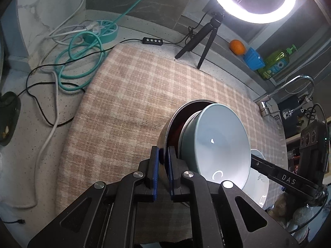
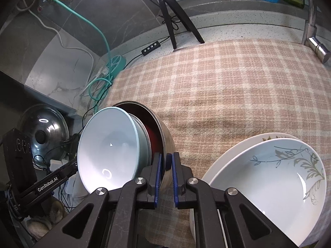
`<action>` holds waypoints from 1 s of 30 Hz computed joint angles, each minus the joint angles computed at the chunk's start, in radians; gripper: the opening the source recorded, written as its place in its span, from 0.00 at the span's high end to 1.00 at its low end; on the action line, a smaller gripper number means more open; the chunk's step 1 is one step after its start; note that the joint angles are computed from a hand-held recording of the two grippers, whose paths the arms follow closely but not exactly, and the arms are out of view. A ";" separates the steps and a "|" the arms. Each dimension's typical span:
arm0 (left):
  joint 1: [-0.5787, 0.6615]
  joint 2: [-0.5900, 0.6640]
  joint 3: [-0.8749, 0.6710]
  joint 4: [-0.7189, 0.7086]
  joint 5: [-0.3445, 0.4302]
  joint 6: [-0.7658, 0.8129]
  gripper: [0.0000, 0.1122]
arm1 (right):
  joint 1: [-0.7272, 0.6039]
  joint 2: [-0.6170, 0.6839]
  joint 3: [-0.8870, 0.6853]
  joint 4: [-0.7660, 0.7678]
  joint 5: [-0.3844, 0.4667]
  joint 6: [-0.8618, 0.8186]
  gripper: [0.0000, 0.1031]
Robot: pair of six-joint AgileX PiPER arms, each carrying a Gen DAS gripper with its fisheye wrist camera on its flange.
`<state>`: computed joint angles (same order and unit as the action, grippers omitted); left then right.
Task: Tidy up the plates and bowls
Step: 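Lift the nested bowl stack and carry it over the plate stack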
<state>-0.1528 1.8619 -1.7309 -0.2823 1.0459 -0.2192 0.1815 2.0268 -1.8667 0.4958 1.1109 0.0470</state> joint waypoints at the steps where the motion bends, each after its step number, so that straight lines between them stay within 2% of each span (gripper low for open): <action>1: -0.003 0.000 -0.008 -0.002 0.002 0.002 0.94 | -0.006 -0.008 0.004 0.004 0.002 0.000 0.91; 15: -0.081 0.016 -0.118 0.001 0.042 0.001 0.94 | -0.089 -0.150 0.131 0.025 -0.020 -0.014 0.91; 30: -0.196 0.100 -0.261 -0.021 0.106 0.016 0.94 | -0.243 -0.315 0.345 0.048 -0.058 -0.053 0.91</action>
<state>-0.3490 1.9623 -1.9924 -0.3035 1.1523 -0.2037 -0.0611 1.7122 -1.5221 0.5438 1.0531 -0.0063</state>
